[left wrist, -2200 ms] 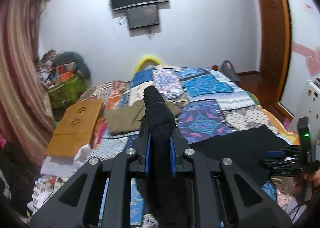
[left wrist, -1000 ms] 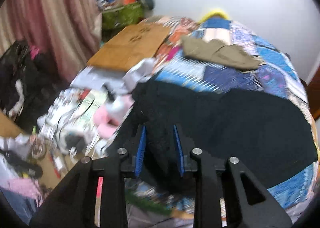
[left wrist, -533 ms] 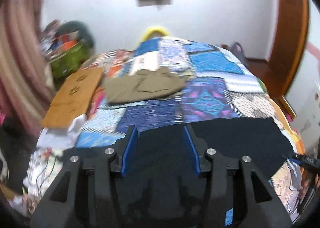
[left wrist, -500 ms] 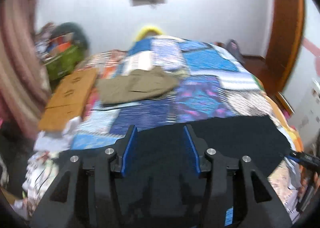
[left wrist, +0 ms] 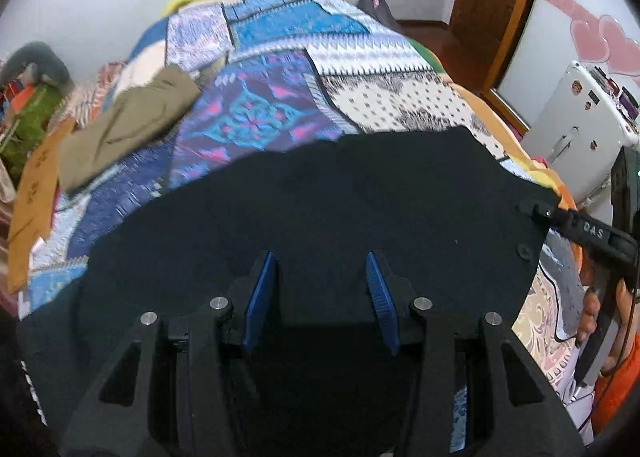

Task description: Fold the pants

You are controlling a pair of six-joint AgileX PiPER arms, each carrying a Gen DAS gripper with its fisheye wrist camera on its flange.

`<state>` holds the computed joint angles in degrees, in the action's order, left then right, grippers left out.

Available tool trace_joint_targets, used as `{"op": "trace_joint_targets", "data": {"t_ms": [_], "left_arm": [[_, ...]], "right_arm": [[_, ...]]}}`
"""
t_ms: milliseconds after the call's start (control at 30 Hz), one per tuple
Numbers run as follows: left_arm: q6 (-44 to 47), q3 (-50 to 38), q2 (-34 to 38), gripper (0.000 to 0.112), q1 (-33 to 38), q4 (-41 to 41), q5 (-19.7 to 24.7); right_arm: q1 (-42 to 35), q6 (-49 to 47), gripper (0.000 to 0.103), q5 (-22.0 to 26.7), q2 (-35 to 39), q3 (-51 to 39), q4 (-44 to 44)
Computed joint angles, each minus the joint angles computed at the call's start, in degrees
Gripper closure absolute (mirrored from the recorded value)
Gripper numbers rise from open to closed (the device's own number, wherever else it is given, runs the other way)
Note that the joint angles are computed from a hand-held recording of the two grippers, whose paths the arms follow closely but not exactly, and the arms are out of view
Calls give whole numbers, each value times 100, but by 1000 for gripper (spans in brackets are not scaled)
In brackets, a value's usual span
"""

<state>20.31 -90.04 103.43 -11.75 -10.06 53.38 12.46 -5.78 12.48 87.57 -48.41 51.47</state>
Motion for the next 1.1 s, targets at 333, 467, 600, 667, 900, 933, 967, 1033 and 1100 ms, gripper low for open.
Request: {"op": "trace_joint_targets", "data": {"t_ms": [333, 467, 600, 667, 900, 933, 967, 1033, 1100], "left_arm": [[357, 301, -38, 62, 253, -628, -236], [536, 292, -125, 62, 475, -1002, -84], [1028, 485, -562, 62, 1027, -1570, -139], [1340, 484, -737, 62, 1449, -1893, -35], [2316, 560, -1210, 62, 3303, -2806, 393], [2439, 603, -1275, 62, 3593, -2849, 410], [2553, 638, -1318, 62, 3868, -2886, 439], [2723, 720, -1364, 62, 4276, -2942, 517], [2848, 783, -1363, 62, 4642, -2971, 616]], "right_arm": [[197, 2185, 96, 142, -390, -942, -2825], [600, 3181, 96, 443, -297, -1851, -4166], [1166, 3514, 96, 744, 4, -2927, -4916], [1494, 3695, 96, 923, 248, -3494, -5295], [2606, 3226, 96, 1705, 1635, -5646, -5247], [2761, 3109, 96, 1895, 1929, -6016, -5149], [2884, 2964, 96, 2048, 2192, -6322, -5028], [3083, 2562, 96, 2528, 2941, -7177, -4672], [3280, 2436, 96, 3098, 3593, -7879, -4523]]}}
